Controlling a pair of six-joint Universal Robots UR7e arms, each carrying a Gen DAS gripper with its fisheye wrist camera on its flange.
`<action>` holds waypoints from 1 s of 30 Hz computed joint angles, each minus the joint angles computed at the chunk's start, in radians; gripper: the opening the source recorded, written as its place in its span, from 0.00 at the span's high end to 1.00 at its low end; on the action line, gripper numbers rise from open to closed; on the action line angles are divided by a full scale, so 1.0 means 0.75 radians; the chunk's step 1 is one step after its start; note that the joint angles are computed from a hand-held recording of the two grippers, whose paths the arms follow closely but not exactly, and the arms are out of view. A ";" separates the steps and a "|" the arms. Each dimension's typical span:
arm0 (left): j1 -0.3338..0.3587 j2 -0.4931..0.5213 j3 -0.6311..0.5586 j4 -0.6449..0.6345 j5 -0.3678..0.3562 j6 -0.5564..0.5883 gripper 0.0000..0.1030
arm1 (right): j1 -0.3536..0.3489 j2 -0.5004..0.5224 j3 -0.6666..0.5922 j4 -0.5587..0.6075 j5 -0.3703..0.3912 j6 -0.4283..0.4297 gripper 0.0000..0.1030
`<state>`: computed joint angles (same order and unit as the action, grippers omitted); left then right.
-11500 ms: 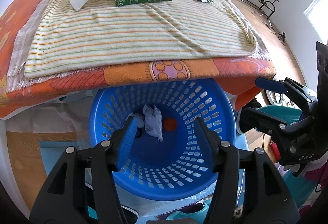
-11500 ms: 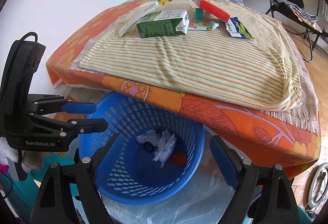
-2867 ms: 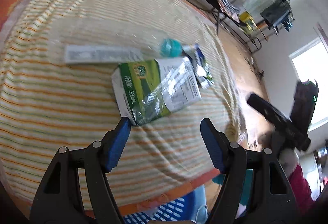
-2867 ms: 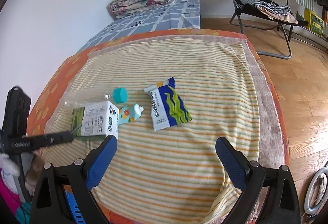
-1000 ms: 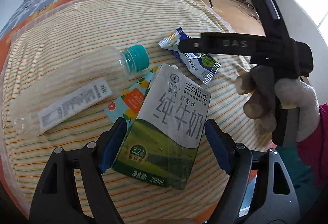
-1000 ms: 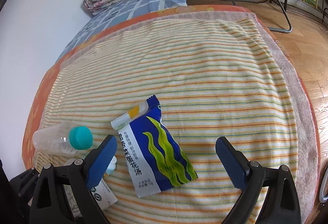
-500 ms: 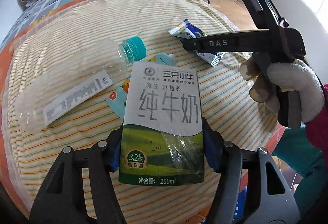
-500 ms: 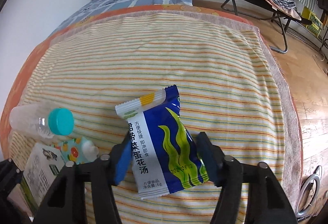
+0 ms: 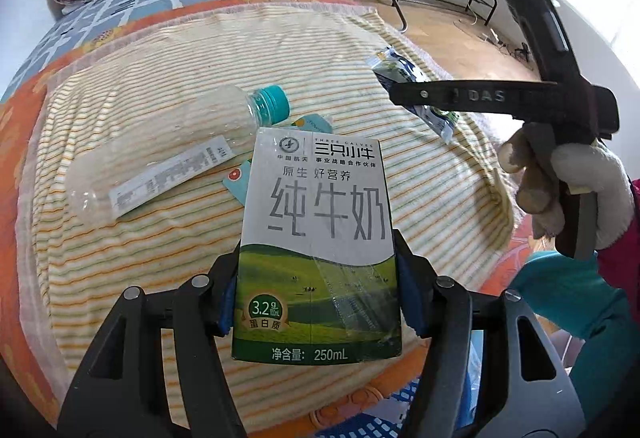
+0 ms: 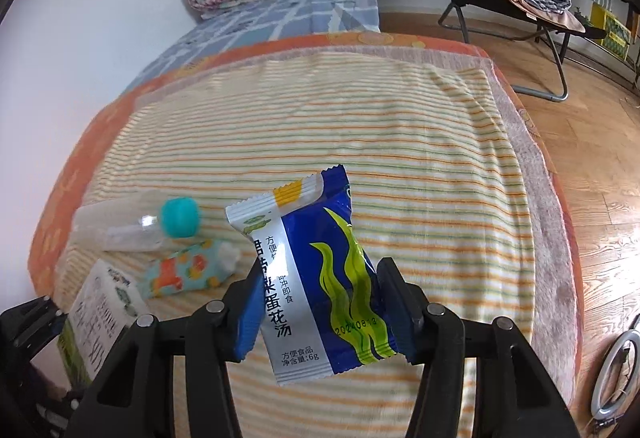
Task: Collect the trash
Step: 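Carry milk carton and blue packet over the blue basket and open both tools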
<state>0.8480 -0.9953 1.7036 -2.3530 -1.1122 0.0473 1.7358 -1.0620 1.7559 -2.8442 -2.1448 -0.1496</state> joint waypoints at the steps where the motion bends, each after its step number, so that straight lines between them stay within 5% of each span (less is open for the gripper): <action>1: -0.005 -0.015 0.011 -0.004 -0.003 -0.003 0.38 | 0.007 -0.014 0.013 -0.001 0.009 0.004 0.46; 30: -0.116 -0.471 0.460 0.066 -0.051 -0.195 0.38 | 0.189 -0.333 0.549 -0.049 0.179 0.018 0.46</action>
<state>0.7612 -1.3483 2.0483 -2.3038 -1.1505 -0.0987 1.8778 -1.3121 2.1677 -2.8811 -2.0108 -0.1362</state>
